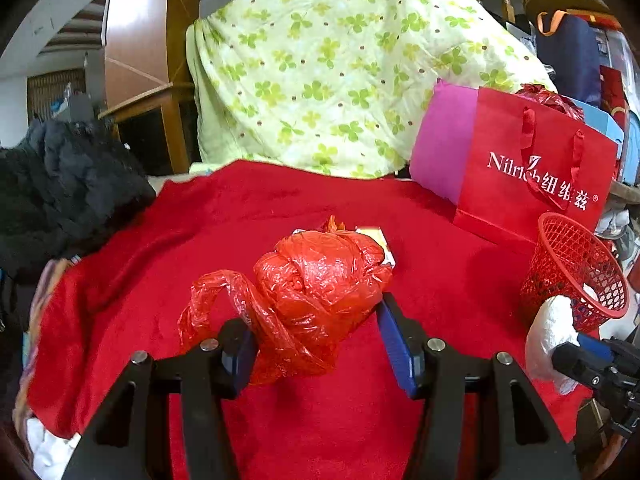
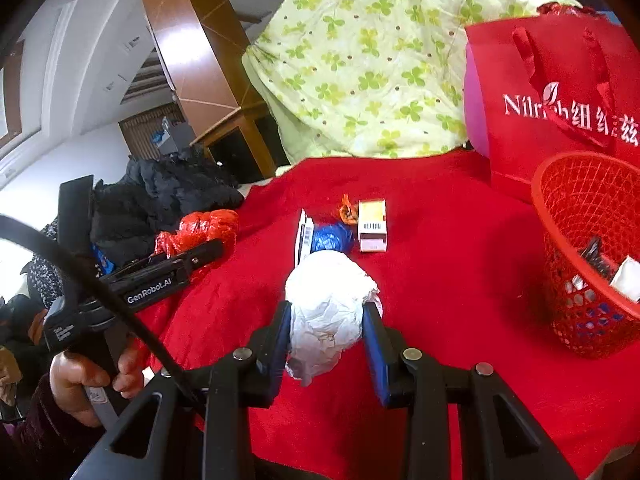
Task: Collect trash
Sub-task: 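Carry both items over the red mesh basket and open both tools to drop them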
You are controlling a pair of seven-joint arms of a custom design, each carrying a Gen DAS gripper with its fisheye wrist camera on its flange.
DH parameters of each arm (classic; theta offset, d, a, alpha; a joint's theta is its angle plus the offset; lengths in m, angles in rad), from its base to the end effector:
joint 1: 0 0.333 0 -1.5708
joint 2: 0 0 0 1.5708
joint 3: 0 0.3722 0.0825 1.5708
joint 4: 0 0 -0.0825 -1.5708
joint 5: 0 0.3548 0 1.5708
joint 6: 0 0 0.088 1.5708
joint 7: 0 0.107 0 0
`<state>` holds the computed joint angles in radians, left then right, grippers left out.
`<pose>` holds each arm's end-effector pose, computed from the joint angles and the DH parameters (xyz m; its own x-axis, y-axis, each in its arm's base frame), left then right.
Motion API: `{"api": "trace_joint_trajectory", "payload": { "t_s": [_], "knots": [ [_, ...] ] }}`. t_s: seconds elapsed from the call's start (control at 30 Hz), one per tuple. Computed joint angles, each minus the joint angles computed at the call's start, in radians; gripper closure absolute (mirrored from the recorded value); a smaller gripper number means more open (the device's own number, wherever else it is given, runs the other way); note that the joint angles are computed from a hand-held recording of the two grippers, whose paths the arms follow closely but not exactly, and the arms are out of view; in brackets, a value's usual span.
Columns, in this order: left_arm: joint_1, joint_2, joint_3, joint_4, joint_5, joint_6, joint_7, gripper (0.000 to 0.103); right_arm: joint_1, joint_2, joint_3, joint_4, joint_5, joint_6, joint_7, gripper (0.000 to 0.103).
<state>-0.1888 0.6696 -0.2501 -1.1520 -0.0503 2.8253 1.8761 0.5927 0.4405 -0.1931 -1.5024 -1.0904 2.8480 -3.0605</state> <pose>0.7510 -0.2596 0.5909 -0.5077 -0.8596 -0.0580 -0.4191 0.3052 -0.8551 0.6316 0.3525 0.5593 -0.0742 -0.9483 -0.3086 -0.4440 0.3085 -0.8412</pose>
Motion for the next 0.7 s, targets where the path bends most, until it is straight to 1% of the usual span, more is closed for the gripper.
{"api": "trace_joint_trajectory", "payload": {
  "t_s": [0.07,0.2,0.43,0.6,0.7],
  "knots": [
    [-0.013,-0.023,0.017,-0.034,0.017,0.033,-0.009,0.044,0.019,-0.018,-0.020,-0.010,-0.046,-0.004,0.041,0.066],
    [-0.022,-0.049,0.013,-0.070,0.032,0.057,-0.009,0.044,0.026,-0.055,-0.018,-0.033,-0.152,-0.026,0.126,0.066],
    [-0.036,-0.077,-0.001,-0.101,0.051,0.077,0.003,0.044,0.001,-0.118,0.025,-0.088,-0.312,-0.068,0.272,0.066],
    [-0.044,-0.086,-0.020,-0.103,0.047,0.067,0.026,0.044,-0.030,-0.171,0.064,-0.144,-0.415,-0.105,0.379,0.066],
    [-0.054,-0.088,-0.028,-0.101,0.046,0.064,0.041,0.044,-0.053,-0.202,0.092,-0.174,-0.457,-0.135,0.422,0.066]
  ]
}}
